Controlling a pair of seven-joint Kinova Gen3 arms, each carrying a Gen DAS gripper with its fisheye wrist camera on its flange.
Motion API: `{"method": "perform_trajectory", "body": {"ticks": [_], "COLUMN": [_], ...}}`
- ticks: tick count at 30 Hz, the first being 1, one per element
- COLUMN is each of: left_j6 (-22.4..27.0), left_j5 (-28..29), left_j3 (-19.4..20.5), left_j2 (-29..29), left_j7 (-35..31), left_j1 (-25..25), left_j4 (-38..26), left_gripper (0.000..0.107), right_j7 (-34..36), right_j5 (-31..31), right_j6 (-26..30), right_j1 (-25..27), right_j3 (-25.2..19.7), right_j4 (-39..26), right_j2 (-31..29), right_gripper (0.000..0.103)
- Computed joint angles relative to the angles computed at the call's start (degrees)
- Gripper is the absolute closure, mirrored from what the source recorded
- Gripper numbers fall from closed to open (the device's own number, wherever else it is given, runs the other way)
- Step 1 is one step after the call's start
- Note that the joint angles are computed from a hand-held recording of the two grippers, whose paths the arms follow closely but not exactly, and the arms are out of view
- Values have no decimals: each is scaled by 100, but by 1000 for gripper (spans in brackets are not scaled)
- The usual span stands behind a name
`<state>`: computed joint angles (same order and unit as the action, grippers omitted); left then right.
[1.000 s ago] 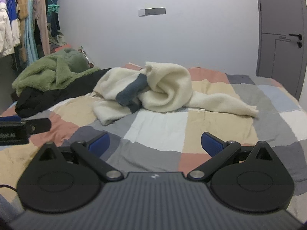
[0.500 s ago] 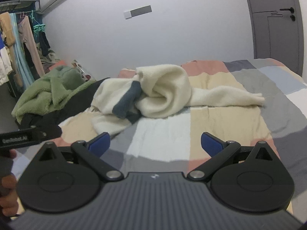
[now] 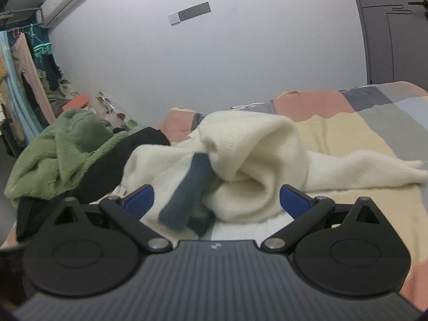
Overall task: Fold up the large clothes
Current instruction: 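Reach the right gripper to the dark blue cuff and close on it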
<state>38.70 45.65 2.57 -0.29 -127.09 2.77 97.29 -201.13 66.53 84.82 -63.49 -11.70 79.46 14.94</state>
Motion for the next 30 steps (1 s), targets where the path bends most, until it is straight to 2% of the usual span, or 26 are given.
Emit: {"method": "perform_trajectory", "body": {"ticks": [1,3,5,7,9,10,12,14,16,18,19,22,24,26,29,30], "left_j6": [-46,-162,-184,-284,-349,-294,-260,-290,-139,-125,-181,-228,-231,-261,-216,-179], "left_j5": [215,681,1147,1613,2079,2312,2759,2982,2898,2730,2786,2758,2672,2745,2919,3004], "left_j3": [98,543,1025,1307,1164,933,416,233,188,189,209,215,201,184,80,37], "left_j2": [113,326,536,720,915,988,1120,1210,1360,1420,1407,1315,1202,1053,747,661], "left_j7": [-233,-699,-1095,-1560,-2006,-2178,-2351,-2292,-2065,-1908,-1970,-1963,-1951,-2091,-2365,-2475], "left_j1": [-113,-598,-1129,-1443,-1373,-1235,-906,-866,-992,-1088,-1139,-1229,-1260,-1284,-1308,-1300], "left_j4": [47,177,253,346,393,405,415,415,281,175,196,206,234,334,567,638], "left_gripper": [4,4,4,4,4,5,14,16,17,19,19,19,19,19,19,19], "right_j7": [-42,-291,-527,-758,-1031,-1226,-1671,-2054,-2083,-1739,-1506,-963,-964,-857,-436,-374], "right_j5": [-37,-53,31,214,405,567,1032,1468,1595,1353,1273,1217,1216,1189,1037,1087], "right_j6": [-177,-626,-1079,-1545,-2011,-2244,-2710,-3176,-3559,-3580,-3450,-3083,-3069,-2992,-2745,-2632], "right_j1": [11,-19,84,417,934,1199,1730,1993,2076,2272,2212,1732,1628,1584,1376,1312], "right_j3": [143,491,601,417,14,-212,-699,-857,-792,-949,-910,-468,-372,-349,-247,-259], "right_j4": [77,346,643,920,1132,1250,1508,1726,1753,1524,1387,1117,1073,1031,921,953], "right_j2": [13,21,31,56,53,48,35,10,50,274,389,662,697,691,630,580], "right_gripper": [5,6,8,15,24,26,27,29,29,29,29,30,38,58,73,75]}}
